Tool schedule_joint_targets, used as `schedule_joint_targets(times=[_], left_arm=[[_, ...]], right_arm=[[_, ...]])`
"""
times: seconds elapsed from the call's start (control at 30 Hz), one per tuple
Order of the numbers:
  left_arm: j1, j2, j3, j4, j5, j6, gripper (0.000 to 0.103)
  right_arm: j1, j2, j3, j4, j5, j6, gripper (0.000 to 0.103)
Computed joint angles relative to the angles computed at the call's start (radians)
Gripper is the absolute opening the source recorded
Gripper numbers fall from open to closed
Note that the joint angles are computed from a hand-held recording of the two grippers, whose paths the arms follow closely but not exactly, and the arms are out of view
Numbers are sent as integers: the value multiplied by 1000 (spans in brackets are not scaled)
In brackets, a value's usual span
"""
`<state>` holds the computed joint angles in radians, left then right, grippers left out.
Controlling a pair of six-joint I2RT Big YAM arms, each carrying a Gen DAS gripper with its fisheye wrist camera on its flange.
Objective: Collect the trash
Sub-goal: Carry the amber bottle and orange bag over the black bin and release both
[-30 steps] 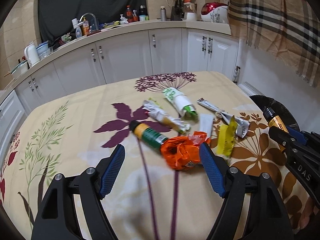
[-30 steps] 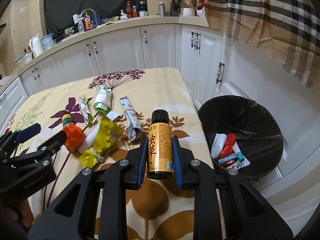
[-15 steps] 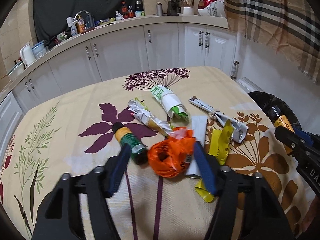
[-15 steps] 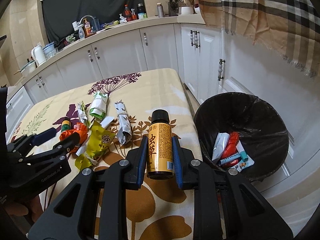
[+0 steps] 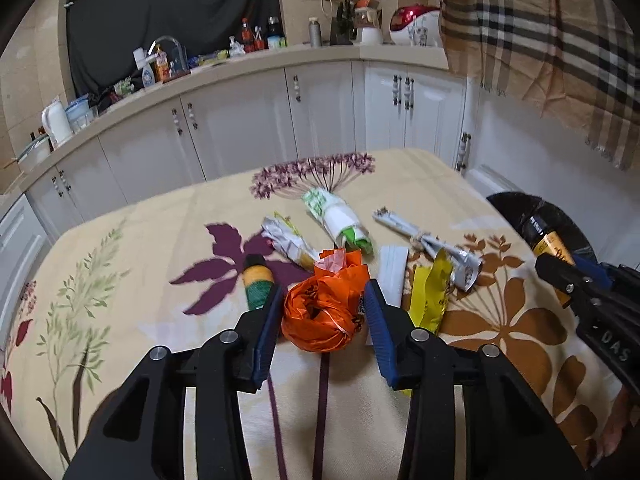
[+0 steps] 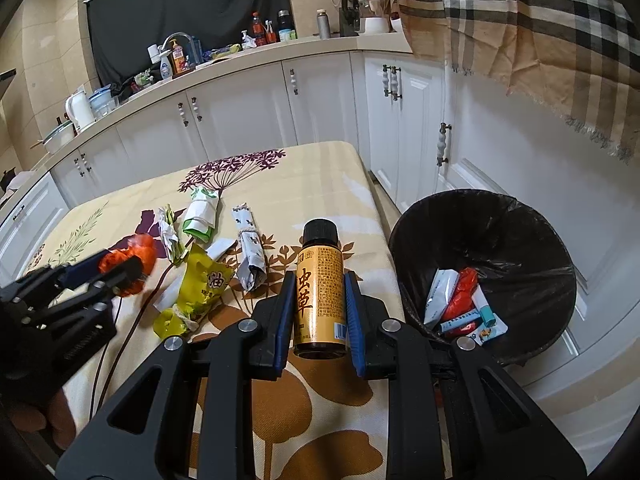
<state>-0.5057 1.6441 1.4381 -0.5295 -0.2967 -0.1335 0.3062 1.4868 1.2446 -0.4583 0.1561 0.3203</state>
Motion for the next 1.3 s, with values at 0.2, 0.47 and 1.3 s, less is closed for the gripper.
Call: schedule_joint_targets(times=[0.2, 0.47, 1.3], left_arm=[[-8, -27, -3, 45, -13, 16, 42], [-36, 13, 69, 89, 27, 42, 42], [-179, 474, 682, -89, 95, 128, 43]], right_arm=[[5, -23, -7, 14, 48, -20, 23], [-31, -44, -9, 39, 158, -63, 23], [-260, 85, 63, 44, 232, -36, 23]])
